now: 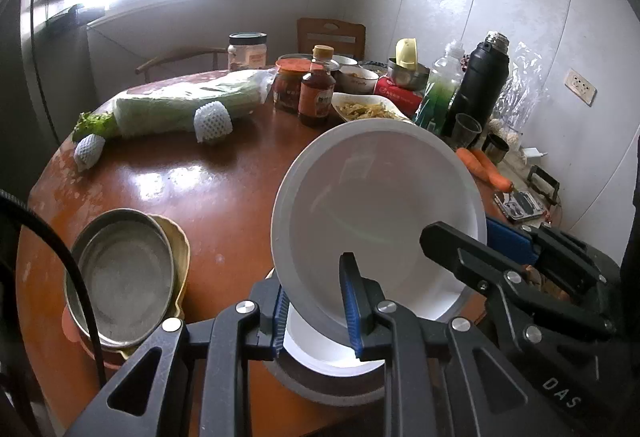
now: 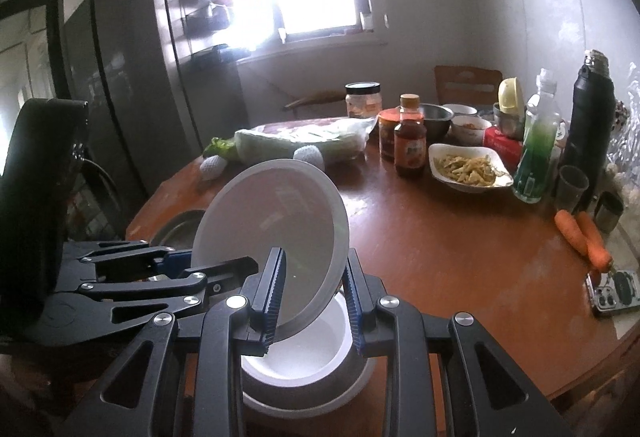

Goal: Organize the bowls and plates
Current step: 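Lower the red-printed bowl into the white bowl inside the steel bowl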

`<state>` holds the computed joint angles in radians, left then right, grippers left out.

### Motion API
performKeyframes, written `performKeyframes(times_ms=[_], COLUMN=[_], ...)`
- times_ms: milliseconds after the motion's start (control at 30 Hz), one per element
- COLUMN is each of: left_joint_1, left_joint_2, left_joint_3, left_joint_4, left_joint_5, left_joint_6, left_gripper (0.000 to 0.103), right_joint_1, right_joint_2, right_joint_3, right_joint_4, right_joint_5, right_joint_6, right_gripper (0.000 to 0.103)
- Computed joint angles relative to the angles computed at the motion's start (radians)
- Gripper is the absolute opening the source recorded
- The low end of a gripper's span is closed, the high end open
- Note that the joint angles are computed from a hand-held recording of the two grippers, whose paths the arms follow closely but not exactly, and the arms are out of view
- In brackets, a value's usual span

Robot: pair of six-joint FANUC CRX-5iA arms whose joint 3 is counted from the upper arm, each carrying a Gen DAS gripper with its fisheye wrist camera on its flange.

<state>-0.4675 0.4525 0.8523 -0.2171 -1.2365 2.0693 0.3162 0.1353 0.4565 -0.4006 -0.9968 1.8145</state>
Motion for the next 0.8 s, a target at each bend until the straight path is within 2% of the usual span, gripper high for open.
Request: performKeyframes(times_ms=[400, 800], left_joint_1=[-0.006, -0.005], left_joint_2=[-0.021, -0.010], left_joint_3=[-0.053, -0.064], left_joint_4=[0.018, 0.029], left_joint_5=[0.012, -0.017], left_joint_6=[0.021, 0.027], left_gripper=[0.025, 0.025], right_joint_1=[-0.005, 0.002], right_joint_2=[-0.019, -0.013], right_joint_3=[-0.026, -0.048], right_joint_4=[-0.007, 0.003], right_joint_5=[-0.031, -0.063], right_joint_6=[0.026, 0.026], right_gripper=[0.029, 0.030])
